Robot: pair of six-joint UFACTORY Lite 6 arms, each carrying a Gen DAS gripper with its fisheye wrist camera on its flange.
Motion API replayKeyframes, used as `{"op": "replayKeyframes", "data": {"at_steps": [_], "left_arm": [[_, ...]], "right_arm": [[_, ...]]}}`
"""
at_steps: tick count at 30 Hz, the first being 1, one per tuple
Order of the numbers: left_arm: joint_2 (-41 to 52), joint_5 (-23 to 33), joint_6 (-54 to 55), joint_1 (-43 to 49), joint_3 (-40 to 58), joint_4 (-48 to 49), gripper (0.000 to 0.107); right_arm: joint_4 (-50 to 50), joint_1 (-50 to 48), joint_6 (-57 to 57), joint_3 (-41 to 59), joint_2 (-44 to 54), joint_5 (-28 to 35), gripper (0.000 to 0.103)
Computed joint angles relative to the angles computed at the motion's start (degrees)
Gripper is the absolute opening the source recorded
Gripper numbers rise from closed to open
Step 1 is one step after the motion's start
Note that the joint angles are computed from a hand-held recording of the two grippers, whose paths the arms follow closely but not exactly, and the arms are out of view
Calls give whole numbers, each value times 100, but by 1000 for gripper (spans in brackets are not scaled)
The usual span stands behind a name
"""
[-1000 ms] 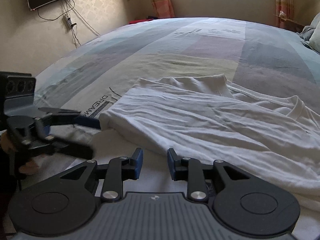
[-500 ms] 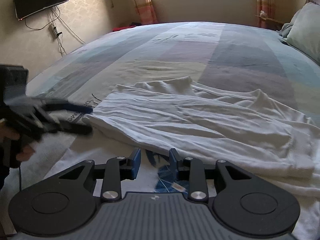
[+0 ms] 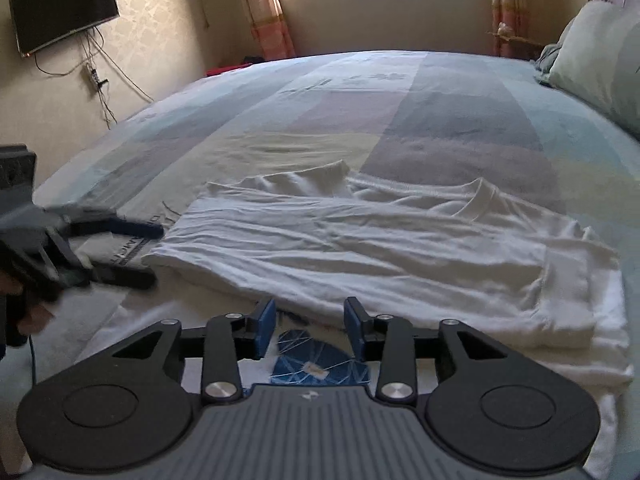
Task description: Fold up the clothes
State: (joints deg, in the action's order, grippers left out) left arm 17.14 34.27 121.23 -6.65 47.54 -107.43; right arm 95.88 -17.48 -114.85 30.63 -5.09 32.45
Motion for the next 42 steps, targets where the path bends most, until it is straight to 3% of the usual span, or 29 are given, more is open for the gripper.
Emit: {"op": "replayKeyframes", "data": {"at_steps": [2, 6, 8, 9, 11, 13, 15, 18, 21, 25, 30, 31, 34, 38, 42], "left_arm": [[-20, -263, 291, -117, -251, -174, 101], [-837, -456, 494, -87, -787, 6, 101], [-958, -558, 932, -224, -662, -517, 101], [-813, -695, 1245, -395, -454, -1005, 101], [-364, -971, 1963, -738, 58, -2077, 101], [321, -1283, 2680, -1019, 631, -3094, 101], [740, -1386, 3018, -978, 832, -3488, 101], [1120, -1524, 3268, -807, 981, -3760, 103], [884, -1725, 2939, -599, 941, -3456, 101], [797, -1593, 1999, -710, 1266, -2340, 101], [1683, -1538, 589, -1047, 2321, -815, 101], [1881, -1681, 497, -1078, 2499, -783, 101], [2152, -1998, 1026, -1024, 2663, -1518, 101], [1669, -2215, -147, -832, 2383, -701, 101], [233, -2069, -92, -908, 1044, -380, 101]], "right_arm": [[-284, -168, 93, 39, -55, -66, 54], [-643, -704, -36, 181, 72, -218, 57], [-278, -766, -408, 361, 288, -370, 58], [5, -752, -641, 485, 418, -471, 59], [539, -718, -1190, 721, 757, -417, 70], [790, -690, -1507, 1085, 1322, -373, 71], [629, -722, -1464, 1448, 1912, -591, 71], [145, -1383, -1494, 1546, 2171, 78, 70], [-559, -1645, -885, 1650, 2019, 276, 68], [407, -1077, -1812, 1646, 1848, -39, 75], [835, -534, -1767, 2743, 3045, -706, 76], [817, -606, -1713, 2938, 3284, -651, 82], [329, -961, -1277, 3210, 3507, -170, 81], [-139, -1132, -737, 2845, 2897, -196, 83], [-808, -1349, -171, 1993, 1710, -276, 89]]}}
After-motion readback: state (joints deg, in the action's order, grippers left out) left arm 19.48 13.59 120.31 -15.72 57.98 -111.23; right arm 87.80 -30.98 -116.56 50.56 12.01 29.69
